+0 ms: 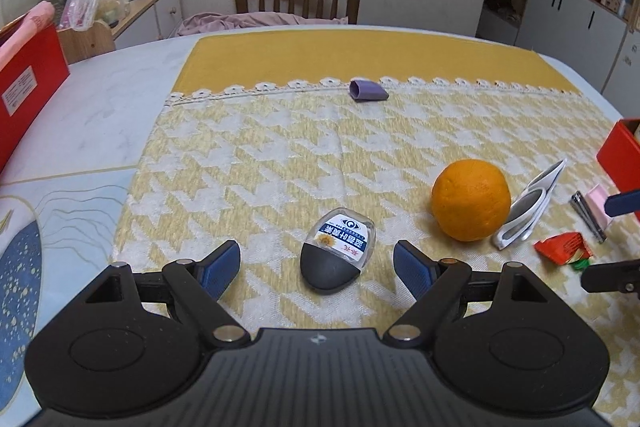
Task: Organize rigid objects
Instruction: 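Grasp the red candy with the right tool while the left tool grasps the eraser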
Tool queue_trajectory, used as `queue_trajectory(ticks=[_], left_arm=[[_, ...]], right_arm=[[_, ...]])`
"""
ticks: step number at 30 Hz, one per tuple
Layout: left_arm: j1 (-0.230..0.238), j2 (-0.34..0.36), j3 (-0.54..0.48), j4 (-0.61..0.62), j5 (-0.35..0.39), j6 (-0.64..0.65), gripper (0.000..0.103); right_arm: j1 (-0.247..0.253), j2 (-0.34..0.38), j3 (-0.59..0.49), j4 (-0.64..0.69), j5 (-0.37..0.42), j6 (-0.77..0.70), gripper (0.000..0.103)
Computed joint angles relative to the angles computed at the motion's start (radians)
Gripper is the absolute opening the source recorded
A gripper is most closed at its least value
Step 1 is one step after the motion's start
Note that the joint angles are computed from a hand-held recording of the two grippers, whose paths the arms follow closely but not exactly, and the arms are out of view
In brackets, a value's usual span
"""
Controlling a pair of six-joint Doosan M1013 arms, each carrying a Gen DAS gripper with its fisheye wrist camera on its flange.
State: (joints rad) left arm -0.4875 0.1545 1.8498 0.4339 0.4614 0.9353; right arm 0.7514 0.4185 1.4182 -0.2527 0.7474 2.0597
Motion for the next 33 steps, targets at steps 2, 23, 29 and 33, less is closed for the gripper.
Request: queue_trajectory(ticks=[2, 23, 29, 33], left_arm=[[0.0, 0.007, -0.002, 0.0, -0.002, 0.008, 0.084], [-0.009, 0.024, -0.01, 0.015, -0.027, 0.052, 0.042], [-0.019, 0.026, -0.019, 0.045, 0.007, -0.001, 0.041], [-0.024, 0.018, -0.017, 0.032, 0.019, 0.001, 0.041]], right_arm=[[-0.003, 0.01, -0.012, 0.022, 0.01, -0.035, 0.084], [-0.005, 0.039, -0.046, 0.046, 0.048, -0.124, 0.028], [0.005, 0.032, -0.036, -0.024, 0.048, -0.058, 0.022], [0.009, 0.018, -0.024, -0.06, 0.042, -0.003, 0.021]])
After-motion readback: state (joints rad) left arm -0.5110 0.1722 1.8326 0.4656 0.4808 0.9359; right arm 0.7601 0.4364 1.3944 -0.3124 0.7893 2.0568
